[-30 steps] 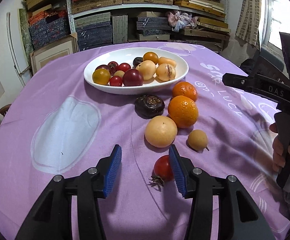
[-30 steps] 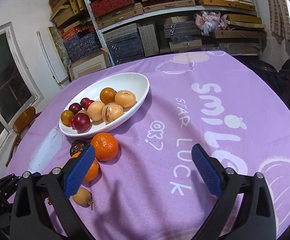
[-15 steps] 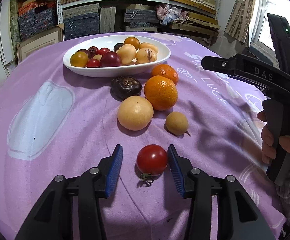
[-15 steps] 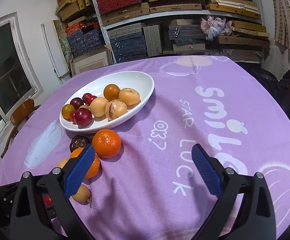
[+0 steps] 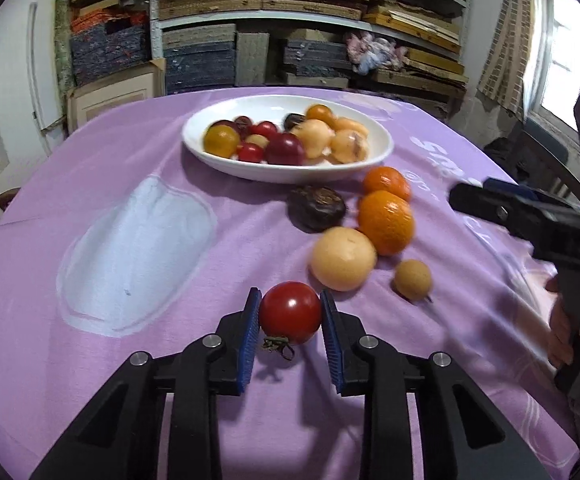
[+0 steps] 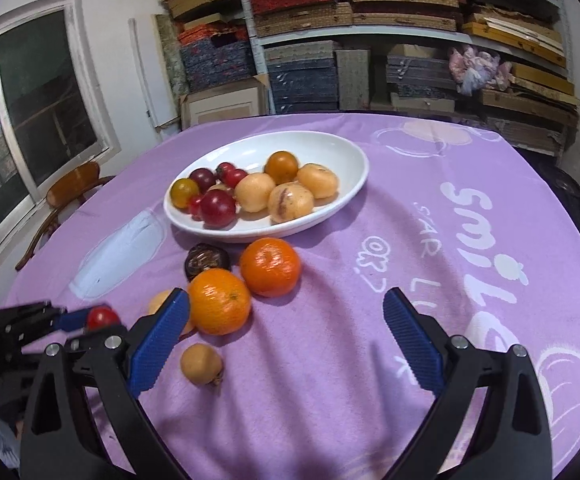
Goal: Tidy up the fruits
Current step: 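Move the left tool to the red tomato on the cloth and grasp it, then grasp the small tan round fruit with the right tool while the left tool holds the tomato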
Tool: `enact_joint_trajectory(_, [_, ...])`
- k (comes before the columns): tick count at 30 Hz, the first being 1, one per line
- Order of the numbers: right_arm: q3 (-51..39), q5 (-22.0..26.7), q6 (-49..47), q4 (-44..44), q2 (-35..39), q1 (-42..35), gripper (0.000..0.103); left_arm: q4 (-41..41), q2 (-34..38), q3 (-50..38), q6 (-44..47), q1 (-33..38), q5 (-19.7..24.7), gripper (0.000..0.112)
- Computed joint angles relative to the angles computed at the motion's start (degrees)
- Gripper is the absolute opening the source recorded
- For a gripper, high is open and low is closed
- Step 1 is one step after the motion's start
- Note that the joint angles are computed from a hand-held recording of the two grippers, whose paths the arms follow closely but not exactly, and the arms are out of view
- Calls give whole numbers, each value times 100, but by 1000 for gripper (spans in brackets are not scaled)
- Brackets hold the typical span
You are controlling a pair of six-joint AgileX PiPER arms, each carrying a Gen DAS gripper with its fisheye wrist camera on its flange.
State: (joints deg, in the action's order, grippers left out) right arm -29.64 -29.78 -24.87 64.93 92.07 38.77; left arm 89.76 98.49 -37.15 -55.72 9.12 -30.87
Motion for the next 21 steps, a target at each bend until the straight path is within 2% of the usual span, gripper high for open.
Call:
enact_joint_trajectory(3, [-338,157,-822,396,276,335,95,261,262,-384,-696,124,208,30])
enact_joint_trajectory(4, [-470,145,-1206,671,387,475,92,488,301,-480,-1011,168,212,30])
enact_joint_trajectory(5, [-580,189,-1515,850,471,557,80,628,339,-550,-1204,193,202,30])
enact_joint_trajectory(7, [-761,371,-1978,1121,600,613,69,772,330,-609,-1326,236,145,30])
enact_joint_trajectory(10, [-816,586,-2057,1112,673,581,65,662,262,-514,-1038,244,119,30])
enact_joint_trajectory(14, [-691,984,-1580,551,573,388,51,737,305,-542,-1073,182,156,30])
enact_joint_trajectory(21, [-712,1211,-1441,352,629,274,49,769,307,-544,-1089,166,157,30])
